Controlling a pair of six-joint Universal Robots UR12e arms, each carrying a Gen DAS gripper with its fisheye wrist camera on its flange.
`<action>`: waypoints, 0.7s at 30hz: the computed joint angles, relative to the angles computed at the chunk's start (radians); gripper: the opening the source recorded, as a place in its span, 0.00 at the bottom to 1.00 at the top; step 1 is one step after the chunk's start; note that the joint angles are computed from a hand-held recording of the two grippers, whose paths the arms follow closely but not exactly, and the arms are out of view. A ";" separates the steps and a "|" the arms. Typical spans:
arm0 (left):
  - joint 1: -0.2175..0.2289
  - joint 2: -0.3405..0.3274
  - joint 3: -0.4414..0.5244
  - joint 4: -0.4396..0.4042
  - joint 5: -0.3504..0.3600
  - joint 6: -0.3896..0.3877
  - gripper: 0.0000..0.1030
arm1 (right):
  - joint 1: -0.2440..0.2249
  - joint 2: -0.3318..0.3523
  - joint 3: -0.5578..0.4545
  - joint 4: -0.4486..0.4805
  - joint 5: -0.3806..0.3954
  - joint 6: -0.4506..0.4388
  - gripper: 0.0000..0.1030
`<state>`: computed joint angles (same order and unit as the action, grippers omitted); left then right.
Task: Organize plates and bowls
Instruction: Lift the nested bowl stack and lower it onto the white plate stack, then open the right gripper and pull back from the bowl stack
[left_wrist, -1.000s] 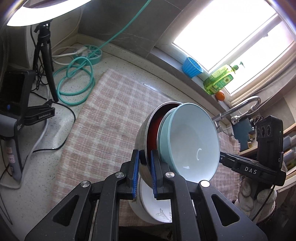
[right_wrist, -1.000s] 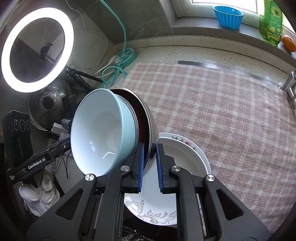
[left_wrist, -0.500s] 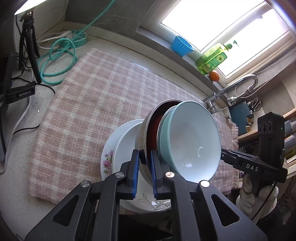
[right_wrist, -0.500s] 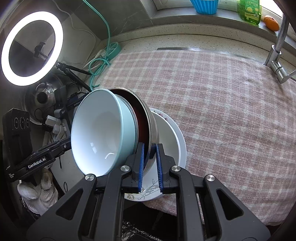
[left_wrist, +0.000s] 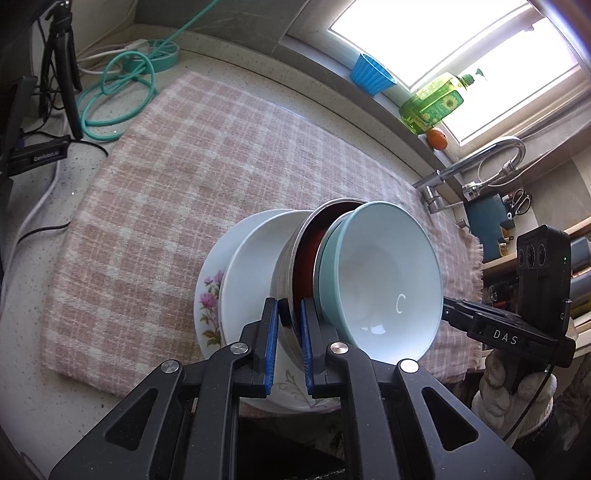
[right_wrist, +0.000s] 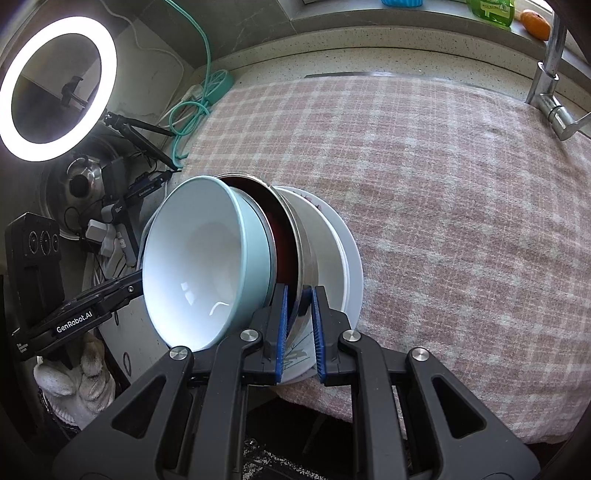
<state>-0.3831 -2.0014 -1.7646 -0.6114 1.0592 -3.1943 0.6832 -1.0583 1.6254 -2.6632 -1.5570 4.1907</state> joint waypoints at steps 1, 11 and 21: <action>-0.001 0.000 0.000 0.000 0.004 -0.001 0.08 | 0.000 0.002 -0.001 0.000 0.002 0.000 0.13; -0.008 0.004 -0.008 0.039 0.037 -0.020 0.08 | -0.001 0.002 0.005 -0.014 0.010 0.003 0.14; -0.015 0.009 -0.016 0.050 0.059 -0.029 0.10 | 0.010 -0.005 0.005 -0.014 -0.021 -0.013 0.15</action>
